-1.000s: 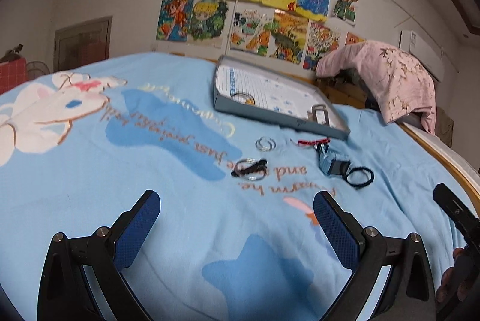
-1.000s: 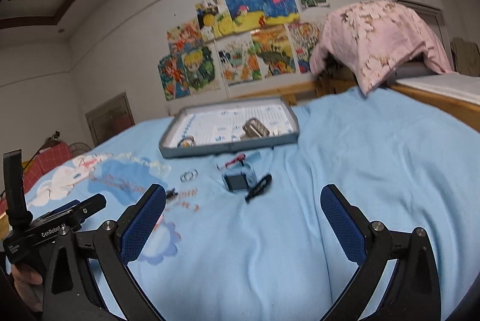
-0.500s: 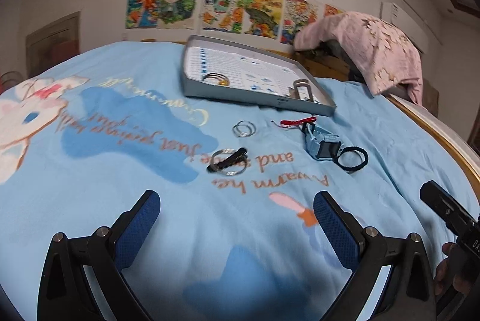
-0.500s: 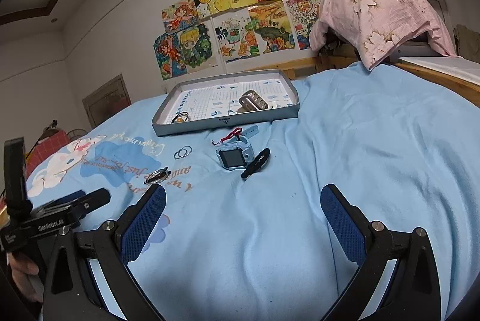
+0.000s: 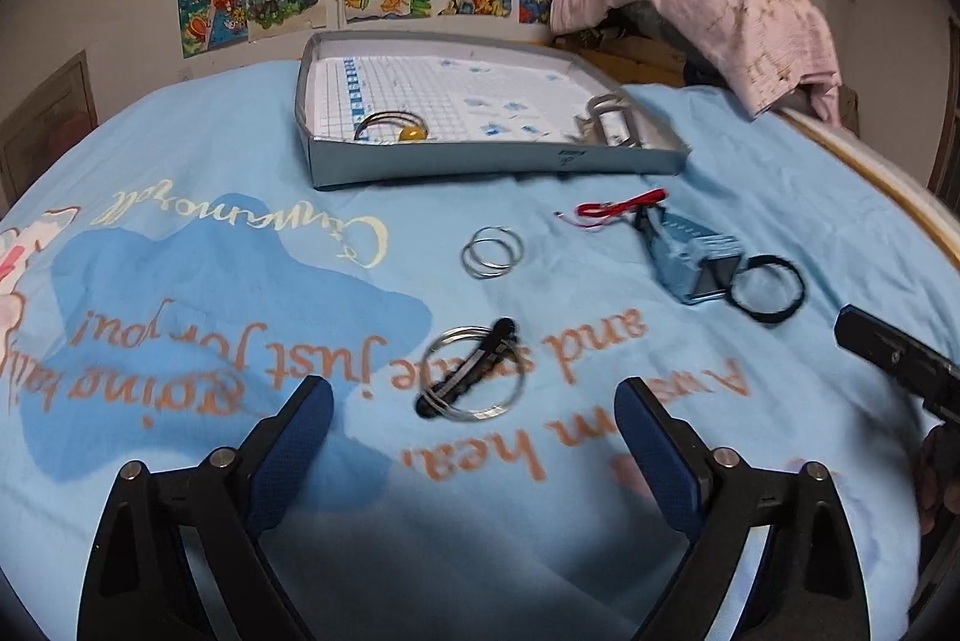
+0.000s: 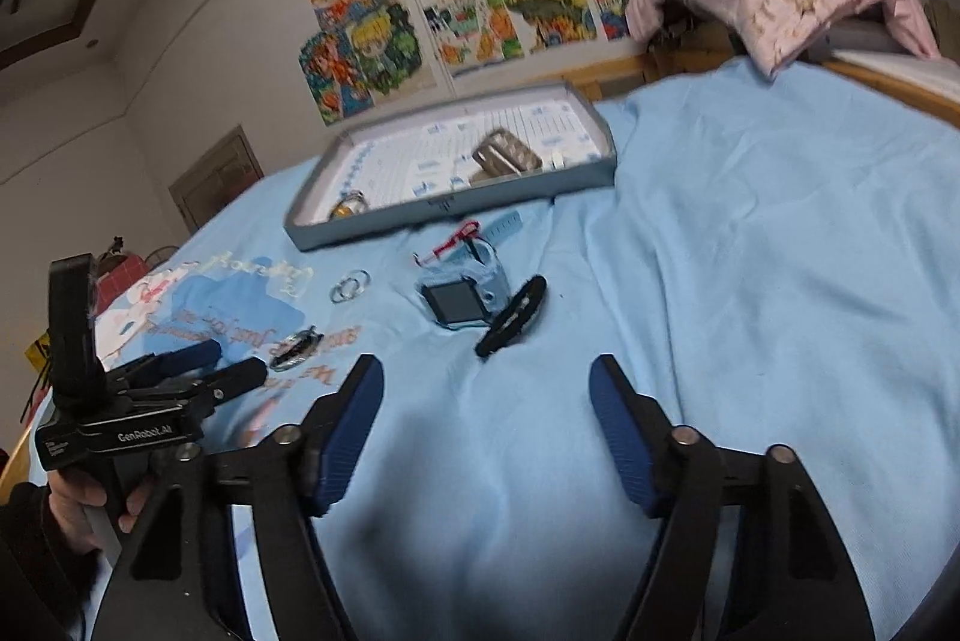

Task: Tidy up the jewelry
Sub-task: 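Move both grippers back toward the remaining items on the bed, then grasp the large silver key ring with the left gripper while the right grasps the black hair tie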

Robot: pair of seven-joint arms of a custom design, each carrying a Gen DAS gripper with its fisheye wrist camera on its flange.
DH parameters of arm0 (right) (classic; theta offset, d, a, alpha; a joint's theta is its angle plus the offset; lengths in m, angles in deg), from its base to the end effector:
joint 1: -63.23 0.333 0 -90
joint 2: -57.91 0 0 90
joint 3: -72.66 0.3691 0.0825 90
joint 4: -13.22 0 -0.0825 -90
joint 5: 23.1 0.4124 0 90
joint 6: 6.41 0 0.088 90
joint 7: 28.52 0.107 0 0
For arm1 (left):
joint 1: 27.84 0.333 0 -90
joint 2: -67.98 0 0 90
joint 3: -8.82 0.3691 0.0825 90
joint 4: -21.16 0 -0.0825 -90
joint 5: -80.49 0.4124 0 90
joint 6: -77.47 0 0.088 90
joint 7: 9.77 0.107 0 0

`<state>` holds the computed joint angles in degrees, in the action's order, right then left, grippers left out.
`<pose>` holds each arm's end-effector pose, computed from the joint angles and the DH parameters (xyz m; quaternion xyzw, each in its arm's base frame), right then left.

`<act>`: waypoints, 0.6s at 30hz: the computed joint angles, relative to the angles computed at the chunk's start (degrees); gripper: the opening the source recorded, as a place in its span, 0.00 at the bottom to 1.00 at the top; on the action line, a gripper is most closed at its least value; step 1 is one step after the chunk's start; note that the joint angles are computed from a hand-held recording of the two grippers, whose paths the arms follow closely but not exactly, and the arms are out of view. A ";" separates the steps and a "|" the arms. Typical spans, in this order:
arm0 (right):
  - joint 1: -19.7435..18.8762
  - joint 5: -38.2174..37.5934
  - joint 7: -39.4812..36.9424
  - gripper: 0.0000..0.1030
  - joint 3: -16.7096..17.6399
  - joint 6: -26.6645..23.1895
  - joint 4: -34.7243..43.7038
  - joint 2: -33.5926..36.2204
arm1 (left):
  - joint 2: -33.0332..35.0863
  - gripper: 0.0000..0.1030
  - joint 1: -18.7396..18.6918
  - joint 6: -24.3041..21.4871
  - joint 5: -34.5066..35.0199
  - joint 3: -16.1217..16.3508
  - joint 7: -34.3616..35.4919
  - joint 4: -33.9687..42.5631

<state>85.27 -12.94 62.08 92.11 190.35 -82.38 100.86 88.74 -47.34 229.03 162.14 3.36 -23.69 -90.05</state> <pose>0.6409 0.4503 0.3280 -0.6970 0.5155 -0.1093 0.4863 0.6016 -0.3037 0.3482 -0.7015 0.5788 -0.2597 0.3249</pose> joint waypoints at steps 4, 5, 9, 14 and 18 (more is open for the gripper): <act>2.07 1.85 0.05 0.48 -2.26 -5.37 6.08 2.89 | 1.93 0.72 1.06 -0.17 -6.57 -0.06 6.39 1.59; 2.64 2.42 -0.12 0.46 -2.86 -6.10 7.09 3.40 | 2.20 0.72 1.11 0.91 -6.67 0.31 6.51 1.68; 5.55 4.65 -0.77 0.36 -6.02 -8.25 10.59 4.99 | 2.47 0.72 0.46 3.77 -4.69 1.50 5.58 1.42; 7.77 5.67 -2.30 0.28 -8.40 -10.31 14.23 6.50 | 2.99 0.62 0.27 4.57 -5.36 1.87 7.04 1.68; 9.56 6.65 -2.60 0.17 -10.42 -11.27 15.47 6.93 | 3.38 0.47 0.13 4.66 -6.20 2.21 7.81 2.06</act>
<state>94.83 -6.29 59.48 81.69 179.08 -66.91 107.79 92.12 -47.21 233.69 155.94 5.57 -15.88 -88.00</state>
